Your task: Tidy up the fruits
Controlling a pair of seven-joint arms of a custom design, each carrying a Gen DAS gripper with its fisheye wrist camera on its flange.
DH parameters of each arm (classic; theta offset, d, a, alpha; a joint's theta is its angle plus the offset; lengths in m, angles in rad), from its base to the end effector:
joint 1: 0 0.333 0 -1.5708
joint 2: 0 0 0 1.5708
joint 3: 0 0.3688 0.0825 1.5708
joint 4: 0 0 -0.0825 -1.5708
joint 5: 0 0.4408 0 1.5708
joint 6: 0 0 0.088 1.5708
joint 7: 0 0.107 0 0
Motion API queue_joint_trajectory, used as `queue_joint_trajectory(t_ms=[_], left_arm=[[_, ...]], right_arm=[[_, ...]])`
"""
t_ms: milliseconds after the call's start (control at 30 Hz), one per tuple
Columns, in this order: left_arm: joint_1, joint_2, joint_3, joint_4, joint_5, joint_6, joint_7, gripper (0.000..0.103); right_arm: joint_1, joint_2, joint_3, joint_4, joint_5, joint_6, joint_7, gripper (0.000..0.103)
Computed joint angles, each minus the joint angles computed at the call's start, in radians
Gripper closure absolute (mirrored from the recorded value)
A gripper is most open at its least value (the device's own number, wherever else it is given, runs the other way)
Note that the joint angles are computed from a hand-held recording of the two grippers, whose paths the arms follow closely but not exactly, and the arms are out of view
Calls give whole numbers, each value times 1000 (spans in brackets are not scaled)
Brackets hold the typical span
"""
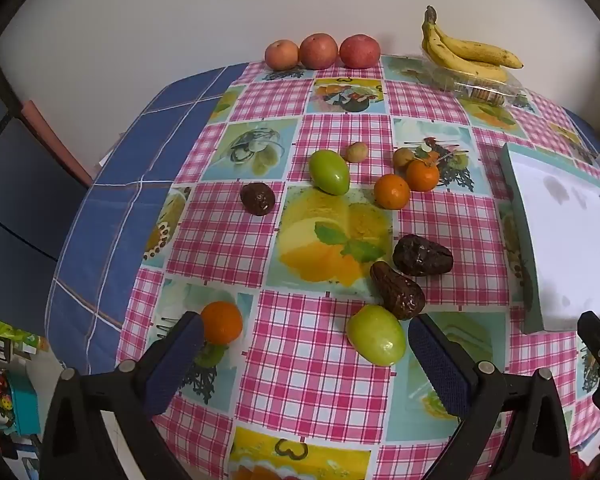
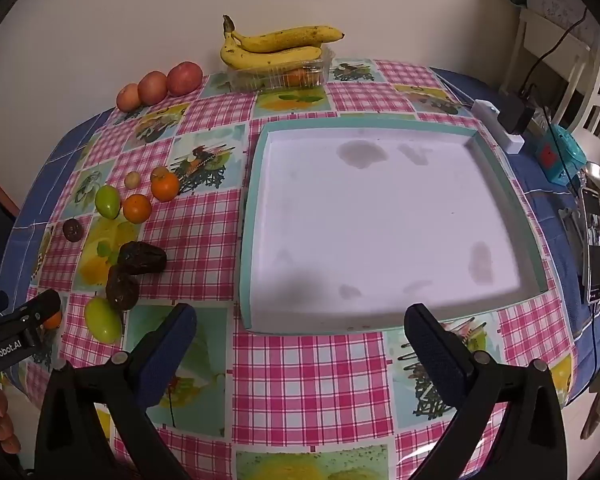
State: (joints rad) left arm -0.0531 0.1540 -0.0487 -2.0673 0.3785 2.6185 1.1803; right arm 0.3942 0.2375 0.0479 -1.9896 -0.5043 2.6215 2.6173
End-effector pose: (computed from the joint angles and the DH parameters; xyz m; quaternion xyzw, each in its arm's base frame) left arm 0.6562 -0.0745 0.4178 -0.6882 0.6885 -0.1048 0.2034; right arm 0.6170 0.3026 0.4015 -0.6066 0.7552 -0.1665 0.1841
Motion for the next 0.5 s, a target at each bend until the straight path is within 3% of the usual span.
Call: queue_joint_trajectory(t_ms=[500], left_arm=[[8,-7,-11,-4,-70,4,95,0]], right_arm=[[0,-9,-1,-11,-10,5,14,0]])
